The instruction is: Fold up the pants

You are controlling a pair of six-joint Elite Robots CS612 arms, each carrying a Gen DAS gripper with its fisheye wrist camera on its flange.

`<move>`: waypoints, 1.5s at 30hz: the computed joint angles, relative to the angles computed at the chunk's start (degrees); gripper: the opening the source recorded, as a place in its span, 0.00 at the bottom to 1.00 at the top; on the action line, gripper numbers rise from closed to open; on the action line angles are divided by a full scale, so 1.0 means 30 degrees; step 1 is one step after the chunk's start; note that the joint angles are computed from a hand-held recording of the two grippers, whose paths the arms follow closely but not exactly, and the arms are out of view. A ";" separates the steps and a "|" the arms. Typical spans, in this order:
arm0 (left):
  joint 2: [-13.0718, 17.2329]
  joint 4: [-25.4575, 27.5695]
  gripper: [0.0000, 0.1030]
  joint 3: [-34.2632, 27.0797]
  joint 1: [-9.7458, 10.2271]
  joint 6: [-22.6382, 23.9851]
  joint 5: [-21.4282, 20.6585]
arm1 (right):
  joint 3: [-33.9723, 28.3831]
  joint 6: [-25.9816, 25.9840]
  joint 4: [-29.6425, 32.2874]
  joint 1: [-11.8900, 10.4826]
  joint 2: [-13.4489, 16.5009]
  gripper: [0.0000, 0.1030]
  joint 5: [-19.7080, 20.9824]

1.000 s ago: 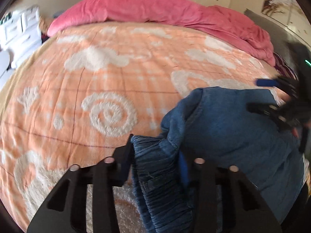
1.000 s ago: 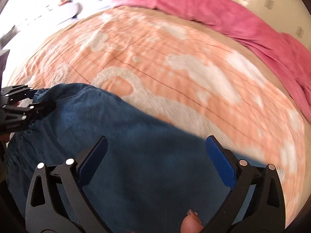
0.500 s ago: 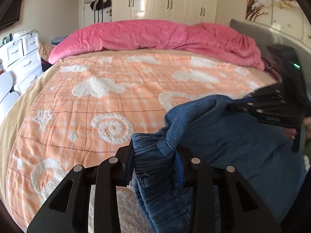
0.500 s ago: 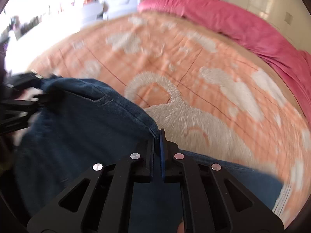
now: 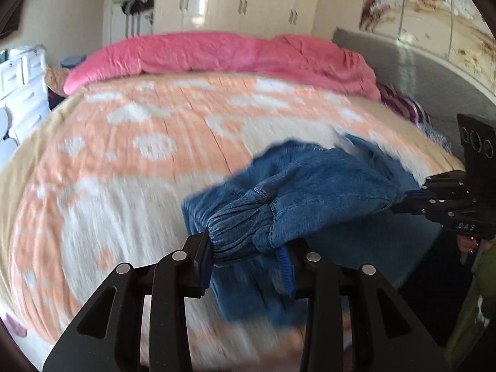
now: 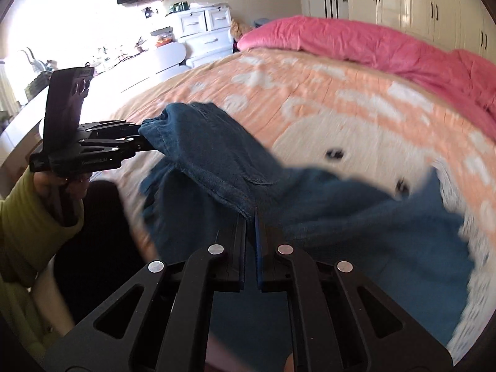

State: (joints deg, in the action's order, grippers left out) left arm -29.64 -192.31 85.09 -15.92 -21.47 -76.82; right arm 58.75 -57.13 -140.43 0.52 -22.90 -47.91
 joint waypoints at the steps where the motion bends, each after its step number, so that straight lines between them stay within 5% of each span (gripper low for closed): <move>1: -0.0070 0.0241 0.35 0.0144 -0.0068 -0.0031 0.0069 | 0.0280 -0.0170 0.0102 0.0011 -0.0071 0.01 -0.0252; 7: -0.0502 0.3269 0.46 0.0467 -0.0141 -0.1140 -0.0135 | 0.1189 -0.0473 0.0451 0.0217 -0.0134 0.03 -0.1643; 17: -0.1942 0.1433 0.53 0.2480 -0.0529 -0.2104 0.1311 | 0.1228 -0.0400 0.0503 0.0222 -0.0029 0.05 -0.1610; 22: -0.1128 0.0749 0.53 0.0625 -0.0486 -0.1132 -0.1085 | 0.1180 -0.0467 0.1013 0.0165 -0.0061 0.07 -0.1539; 26: -0.0020 0.3392 0.53 -0.1296 -0.0675 -0.0340 -0.1720 | 0.1071 -0.0640 0.2925 -0.0071 -0.0294 0.22 -0.0899; 28: 0.0294 0.5184 0.52 -0.1672 -0.0711 -0.0481 -0.1586 | 0.1518 -0.0436 0.2140 -0.0256 -0.0574 0.22 -0.0492; 32: 0.0636 0.3591 0.52 -0.1183 -0.0549 -0.0591 -0.2409 | 0.1872 0.1486 -0.0711 -0.0535 -0.0795 0.24 0.0785; 34: 0.0627 0.3817 0.52 -0.1267 -0.0536 -0.0713 -0.2505 | 0.1735 0.1956 -0.1635 -0.0489 -0.0696 0.33 0.0902; 37: 0.0607 0.3953 0.52 -0.1256 -0.0709 -0.0414 -0.1993 | 0.0906 0.2349 -0.1122 -0.0144 -0.0220 0.37 -0.0327; 40: 0.0616 0.3789 0.53 -0.1232 -0.0672 -0.0510 -0.2182 | 0.0111 0.3315 -0.0069 0.0285 0.0494 0.38 -0.3442; 45: 0.0723 0.3647 0.53 -0.1375 -0.0605 -0.0568 -0.2101 | 0.0397 0.3844 0.0423 -0.0146 0.0227 0.40 -0.1854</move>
